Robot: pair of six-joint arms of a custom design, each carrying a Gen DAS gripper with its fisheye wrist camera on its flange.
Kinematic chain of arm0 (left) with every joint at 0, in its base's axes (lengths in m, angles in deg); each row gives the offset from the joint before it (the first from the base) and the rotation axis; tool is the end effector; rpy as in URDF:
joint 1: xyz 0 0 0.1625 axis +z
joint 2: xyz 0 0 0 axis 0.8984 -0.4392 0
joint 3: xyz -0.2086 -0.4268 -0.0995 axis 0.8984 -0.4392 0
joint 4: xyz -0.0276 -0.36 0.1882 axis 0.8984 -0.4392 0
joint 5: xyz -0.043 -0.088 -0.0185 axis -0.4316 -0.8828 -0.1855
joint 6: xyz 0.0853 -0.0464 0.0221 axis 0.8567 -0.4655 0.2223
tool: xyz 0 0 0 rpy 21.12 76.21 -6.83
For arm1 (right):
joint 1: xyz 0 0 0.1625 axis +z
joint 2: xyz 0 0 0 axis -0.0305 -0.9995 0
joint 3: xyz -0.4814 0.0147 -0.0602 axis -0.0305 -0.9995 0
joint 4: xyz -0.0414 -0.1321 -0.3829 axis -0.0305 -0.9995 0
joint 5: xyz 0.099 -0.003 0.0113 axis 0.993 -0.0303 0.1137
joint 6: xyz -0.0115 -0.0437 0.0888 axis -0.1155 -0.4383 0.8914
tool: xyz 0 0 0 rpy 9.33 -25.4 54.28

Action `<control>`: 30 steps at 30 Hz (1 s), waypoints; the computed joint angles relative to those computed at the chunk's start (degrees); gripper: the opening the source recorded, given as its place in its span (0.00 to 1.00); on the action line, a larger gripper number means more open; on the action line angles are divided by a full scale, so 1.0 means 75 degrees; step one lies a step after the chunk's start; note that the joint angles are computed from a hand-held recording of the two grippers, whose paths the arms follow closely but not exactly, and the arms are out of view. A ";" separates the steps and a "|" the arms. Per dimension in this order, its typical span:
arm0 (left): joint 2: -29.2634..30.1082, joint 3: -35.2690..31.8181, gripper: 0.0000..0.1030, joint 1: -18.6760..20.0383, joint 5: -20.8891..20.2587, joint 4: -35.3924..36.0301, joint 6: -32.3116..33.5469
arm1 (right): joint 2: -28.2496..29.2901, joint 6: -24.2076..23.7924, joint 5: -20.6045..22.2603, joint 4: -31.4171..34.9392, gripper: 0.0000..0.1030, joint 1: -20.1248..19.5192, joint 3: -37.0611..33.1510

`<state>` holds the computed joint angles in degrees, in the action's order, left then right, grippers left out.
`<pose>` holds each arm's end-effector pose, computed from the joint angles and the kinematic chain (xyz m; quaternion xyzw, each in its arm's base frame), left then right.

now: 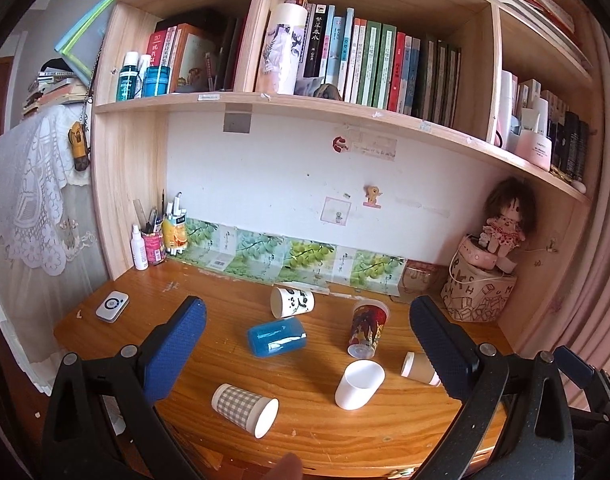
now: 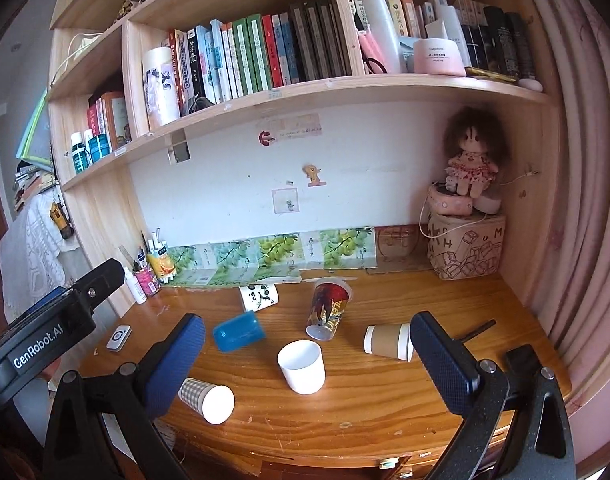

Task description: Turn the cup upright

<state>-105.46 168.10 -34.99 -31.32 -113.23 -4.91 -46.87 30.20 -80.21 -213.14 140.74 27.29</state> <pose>-0.2284 -0.3869 0.4754 0.1421 0.7745 -0.5471 0.2838 0.5235 -0.3854 0.1560 0.2005 -0.8144 0.4845 0.2487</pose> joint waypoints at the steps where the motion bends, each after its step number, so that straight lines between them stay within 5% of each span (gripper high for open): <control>1: 0.0020 0.0019 0.99 -0.0023 0.0015 -0.0075 0.0065 | -0.0002 -0.0009 0.0034 -0.0010 1.00 -0.0004 0.0009; 30: 0.0468 -0.0115 0.99 0.0025 -0.0247 -0.1177 0.1377 | 0.0044 -0.0091 0.0203 -0.0203 1.00 -0.0114 -0.0053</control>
